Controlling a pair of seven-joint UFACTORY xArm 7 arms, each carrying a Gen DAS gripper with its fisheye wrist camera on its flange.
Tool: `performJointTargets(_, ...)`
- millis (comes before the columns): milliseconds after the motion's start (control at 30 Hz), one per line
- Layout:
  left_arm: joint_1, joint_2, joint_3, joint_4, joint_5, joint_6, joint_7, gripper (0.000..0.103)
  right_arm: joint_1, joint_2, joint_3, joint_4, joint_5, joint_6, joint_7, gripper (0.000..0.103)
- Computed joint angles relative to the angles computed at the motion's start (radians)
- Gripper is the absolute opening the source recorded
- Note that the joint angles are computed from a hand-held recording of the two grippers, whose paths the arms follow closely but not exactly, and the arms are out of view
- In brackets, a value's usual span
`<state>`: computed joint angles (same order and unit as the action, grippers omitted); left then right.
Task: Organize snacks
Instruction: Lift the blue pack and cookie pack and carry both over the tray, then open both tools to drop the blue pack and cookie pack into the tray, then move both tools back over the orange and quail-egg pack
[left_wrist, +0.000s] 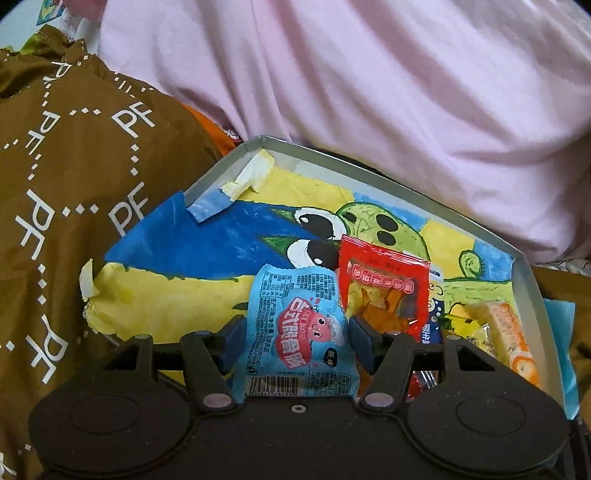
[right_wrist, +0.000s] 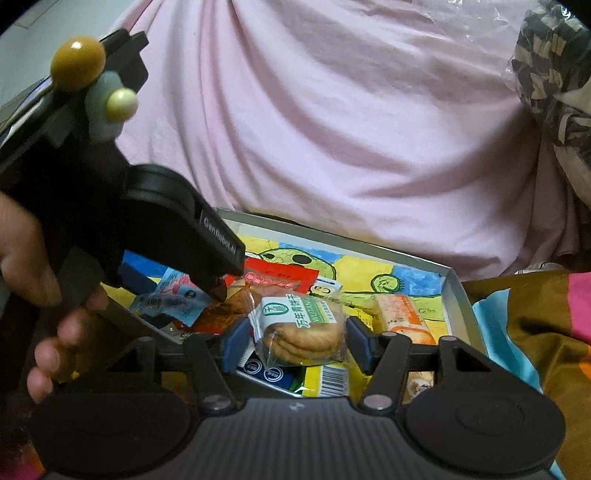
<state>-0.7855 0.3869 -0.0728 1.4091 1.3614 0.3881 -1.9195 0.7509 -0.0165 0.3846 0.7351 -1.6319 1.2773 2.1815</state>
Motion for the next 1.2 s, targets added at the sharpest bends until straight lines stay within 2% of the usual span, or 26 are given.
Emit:
performJointTargets(100,0.005,-0.01,-0.001,-0.013,-0.012,-0.003,0.005,0.065,0.0,-0.005,0.0,-0.001,0.001,-0.007,-0.001,0.069)
performJointTargets(167,0.004,-0.026,0.001,-0.029,0.005,-0.002,-0.017,0.072,-0.006,-0.016,-0.004,-0.006,-0.007,-0.018,0.0,0.077)
performJointTargets(300,0.016,-0.065,-0.014,-0.065,0.027,-0.001,-0.036,0.079,-0.006,-0.032,0.006,-0.01,0.009,-0.014,-0.006,0.083)
performJointTargets(533,0.048,-0.181,-0.074,-0.167,0.092,0.039,-0.101,0.097,0.022,-0.073,0.051,-0.013,0.082,0.059,-0.008,0.097)
performJointTargets(667,0.078,-0.262,-0.123,-0.243,0.136,0.052,-0.158,0.1,0.057,-0.098,0.095,-0.01,0.149,0.139,0.001,0.102)
performJointTargets(867,0.126,-0.407,-0.199,-0.38,0.214,0.068,-0.254,0.102,0.112,-0.1,0.148,0.018,0.216,0.254,-0.033,0.103)
performJointTargets(1200,0.199,-0.665,-0.299,-0.611,0.208,0.033,-0.262,0.102,0.256,-0.031,0.213,0.107,0.337,0.446,-0.002,0.103)
